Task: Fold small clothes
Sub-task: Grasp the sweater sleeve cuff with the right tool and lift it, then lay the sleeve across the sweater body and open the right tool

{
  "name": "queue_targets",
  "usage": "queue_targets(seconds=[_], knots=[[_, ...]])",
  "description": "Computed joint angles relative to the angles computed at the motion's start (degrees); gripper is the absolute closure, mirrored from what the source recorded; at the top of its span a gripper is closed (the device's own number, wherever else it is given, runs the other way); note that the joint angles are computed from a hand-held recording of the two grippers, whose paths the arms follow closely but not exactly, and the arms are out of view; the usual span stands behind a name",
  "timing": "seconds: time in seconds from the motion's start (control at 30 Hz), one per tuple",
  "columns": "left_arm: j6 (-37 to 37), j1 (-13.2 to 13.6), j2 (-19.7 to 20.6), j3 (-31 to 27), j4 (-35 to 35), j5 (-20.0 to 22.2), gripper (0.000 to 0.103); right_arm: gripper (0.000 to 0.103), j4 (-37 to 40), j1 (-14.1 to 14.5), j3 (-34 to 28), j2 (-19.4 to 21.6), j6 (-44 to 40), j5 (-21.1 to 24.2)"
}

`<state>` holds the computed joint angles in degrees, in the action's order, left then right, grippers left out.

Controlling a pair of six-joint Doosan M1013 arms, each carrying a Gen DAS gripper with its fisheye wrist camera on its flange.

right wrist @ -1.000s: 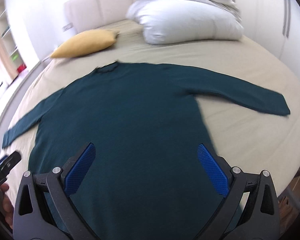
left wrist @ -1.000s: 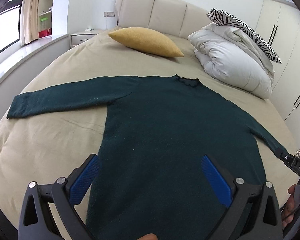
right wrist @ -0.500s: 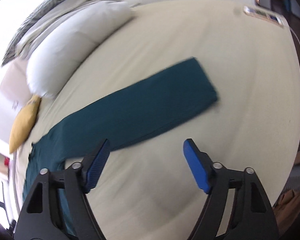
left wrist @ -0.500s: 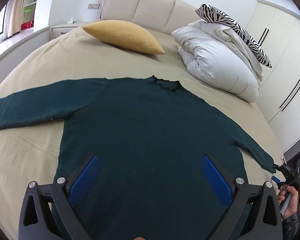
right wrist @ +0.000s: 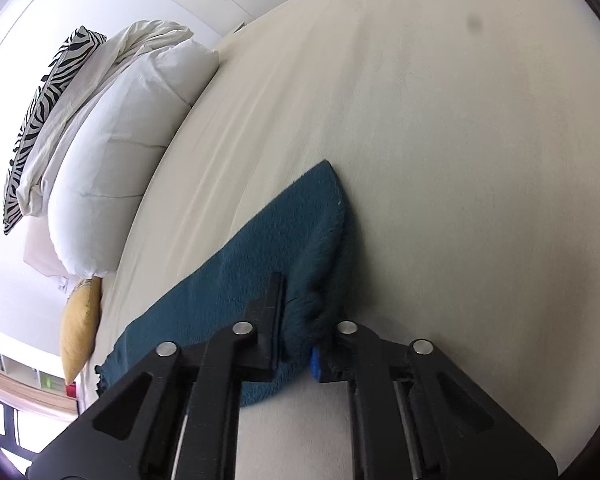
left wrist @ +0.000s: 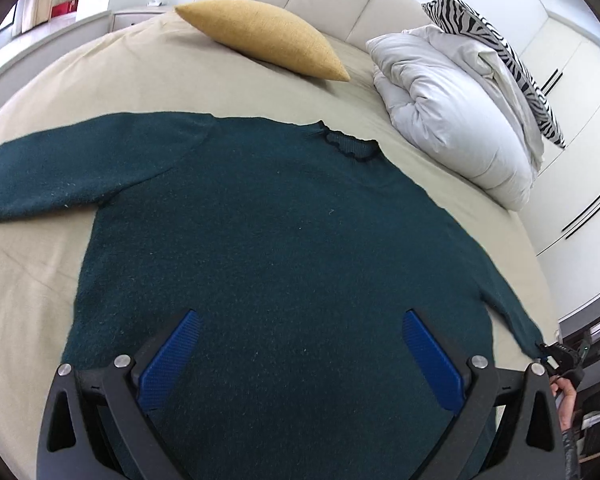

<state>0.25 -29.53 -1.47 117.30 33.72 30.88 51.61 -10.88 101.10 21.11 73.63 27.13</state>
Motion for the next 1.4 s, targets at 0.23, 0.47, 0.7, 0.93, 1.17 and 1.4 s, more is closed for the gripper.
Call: queue_targets(seconds=[0.23, 0.47, 0.7, 0.93, 1.17, 1.4], knots=[[5.1, 2.8, 0.0, 1.6, -6.2, -9.1, 0.013, 0.097, -4.6, 7.1, -3.4, -2.7, -4.0, -1.1], [7.4, 5.2, -1.5, 4.0, -9.4, -14.7, 0.013, 0.097, -0.4, 21.1, -9.8, -0.9, -20.2, 4.1], [15.8, 7.9, -2.0, 5.2, -17.2, -18.1, 0.014, 0.096, -9.2, 30.9, -12.3, 4.6, -16.6, 7.5], [37.9, 9.2, 1.3, 3.3, -38.8, -19.9, 0.014, 0.039, 6.8, 29.4, -8.8, 5.8, -26.2, 14.2], [56.4, 9.3, 8.8, -3.7, -54.0, -15.6, 0.023, 0.037, 29.7, 24.0, -0.3, 2.3, -38.6, 12.0], [43.5, 7.8, 13.8, -10.5, -35.6, -7.8, 0.057, 0.037, 37.0, 20.8, 1.9, 3.8, -37.1, 14.3]])
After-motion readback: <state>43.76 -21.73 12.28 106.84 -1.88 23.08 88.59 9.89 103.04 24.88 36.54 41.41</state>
